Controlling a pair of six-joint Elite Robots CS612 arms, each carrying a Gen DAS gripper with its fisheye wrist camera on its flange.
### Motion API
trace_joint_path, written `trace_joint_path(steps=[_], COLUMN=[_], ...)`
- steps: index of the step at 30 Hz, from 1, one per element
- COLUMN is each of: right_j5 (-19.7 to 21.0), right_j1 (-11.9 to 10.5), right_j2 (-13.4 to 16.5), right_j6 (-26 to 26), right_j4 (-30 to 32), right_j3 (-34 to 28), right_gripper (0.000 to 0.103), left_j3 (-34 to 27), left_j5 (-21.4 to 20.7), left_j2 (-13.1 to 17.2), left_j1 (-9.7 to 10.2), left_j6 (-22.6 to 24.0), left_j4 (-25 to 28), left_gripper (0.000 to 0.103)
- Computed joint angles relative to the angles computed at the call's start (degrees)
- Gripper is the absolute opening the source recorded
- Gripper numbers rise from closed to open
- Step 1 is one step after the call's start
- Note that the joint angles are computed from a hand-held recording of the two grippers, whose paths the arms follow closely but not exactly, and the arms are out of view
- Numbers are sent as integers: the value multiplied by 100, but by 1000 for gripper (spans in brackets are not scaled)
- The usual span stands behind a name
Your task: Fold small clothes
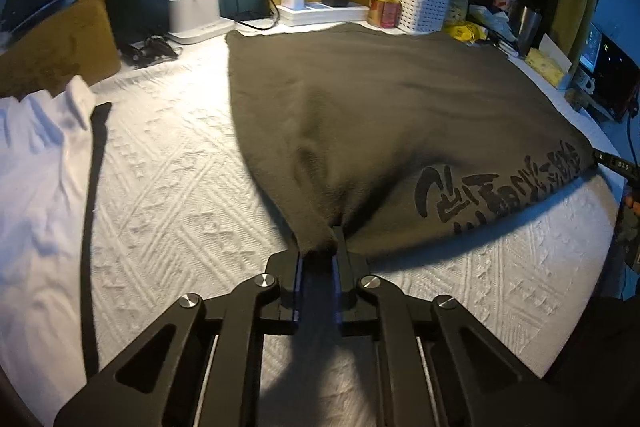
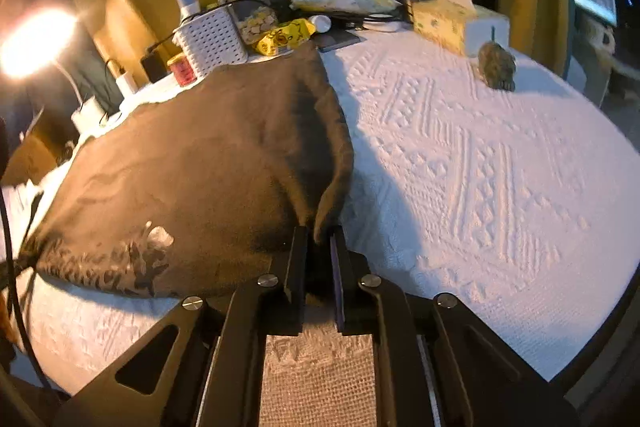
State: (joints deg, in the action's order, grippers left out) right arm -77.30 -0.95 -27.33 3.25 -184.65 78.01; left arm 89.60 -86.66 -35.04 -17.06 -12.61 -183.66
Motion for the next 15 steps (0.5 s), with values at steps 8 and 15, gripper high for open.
trace_joint_path(steps=[8,15], right_j5=[-490,-801], right_j1=[77,55], right_j2=[-109,-207], right_j6=[-615,-801], right_j4=[-229,-396], right_j3=[183,431], right_gripper=[8,5], left_j3=[243,473], left_j5=[-17,49], left_j2=[-135,-249], left_j1=[-38,-123], left_j6=[-8,41], left_j4=[-220,-165], left_gripper=[9,9])
